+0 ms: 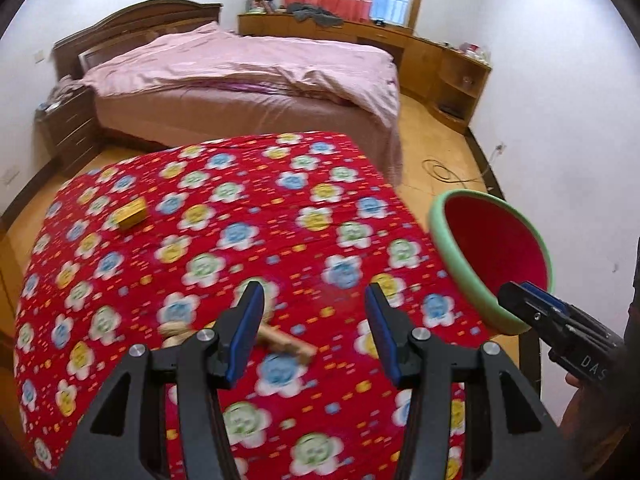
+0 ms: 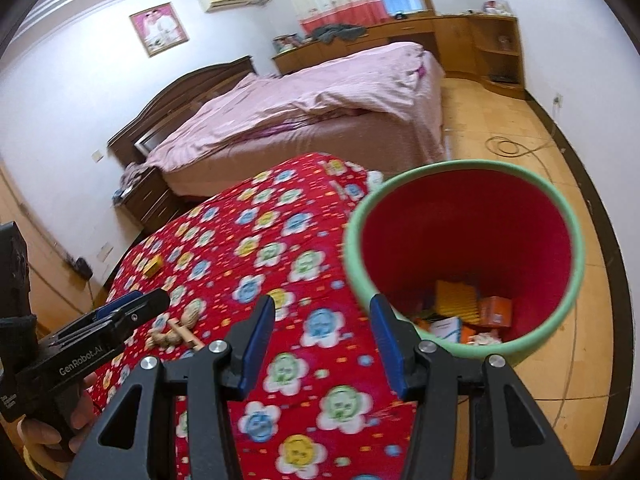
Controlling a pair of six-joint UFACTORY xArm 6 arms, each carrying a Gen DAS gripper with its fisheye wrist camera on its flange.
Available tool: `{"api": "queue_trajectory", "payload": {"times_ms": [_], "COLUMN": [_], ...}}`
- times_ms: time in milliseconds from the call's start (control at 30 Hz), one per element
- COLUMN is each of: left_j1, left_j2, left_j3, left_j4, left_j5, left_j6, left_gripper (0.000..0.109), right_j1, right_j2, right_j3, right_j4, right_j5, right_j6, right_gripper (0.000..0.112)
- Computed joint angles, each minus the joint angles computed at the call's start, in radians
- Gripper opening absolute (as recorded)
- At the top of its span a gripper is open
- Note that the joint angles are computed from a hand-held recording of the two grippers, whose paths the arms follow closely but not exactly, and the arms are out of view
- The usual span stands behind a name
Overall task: Collect trash
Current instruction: 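Move both tools back over the quilt toward the light wooden stick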
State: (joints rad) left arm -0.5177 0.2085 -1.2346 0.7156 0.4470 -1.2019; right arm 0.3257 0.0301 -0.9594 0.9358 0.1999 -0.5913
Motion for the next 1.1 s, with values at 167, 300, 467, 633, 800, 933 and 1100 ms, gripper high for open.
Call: {"api": "queue_trajectory", "payload": {"times_ms": [167,300,467,633,800,933,1100], "left_j1": [0.024,0.046,0.072,0.096,0.118,0.126,0.139], "left_j2": [-0.075,-0.118,-0.161,-0.19,-0.209,-0.213,-0.219], "left_j3": [0.097,0.163,0.237,0.29,0.329,0.34,0.353], "left_j4": [0.033,0.044,0.048,0.055,0.05,0.056,0.058], "left_j5": [0.019,0.026,0.018,0.027,0.025,0.031,0.031], "left_j6": [-0.058,-0.1,-0.143,-0.18,-0.195,-0.203,-0.211], "left_gripper": [0.052,0.052,0.052,0.052,0.052,0.052,0.052], "right_j1": [0.051,0.092,0.132,0.161,0.183,0.19,0.199], "right_j2": [0.026,0.045,0.083,0.121,0.171,0.223,0.269], "right_j3": [-0.026,-0.042,-0.076,-0.105,-0.142,-0.183,-0.223], "right_j4": [-0.024,-0.046,-0.086,-0.141,-0.194,-0.262,-0.319], "right_j5": [0.018,0.031,0.049,0.061,0.07,0.088,0.102], "right_j6": [0.015,0.026,0.045,0.079,0.102,0.144,0.164], "right_gripper": [0.053,0.053,0.053,0.053,0.053,0.053,0.053]}}
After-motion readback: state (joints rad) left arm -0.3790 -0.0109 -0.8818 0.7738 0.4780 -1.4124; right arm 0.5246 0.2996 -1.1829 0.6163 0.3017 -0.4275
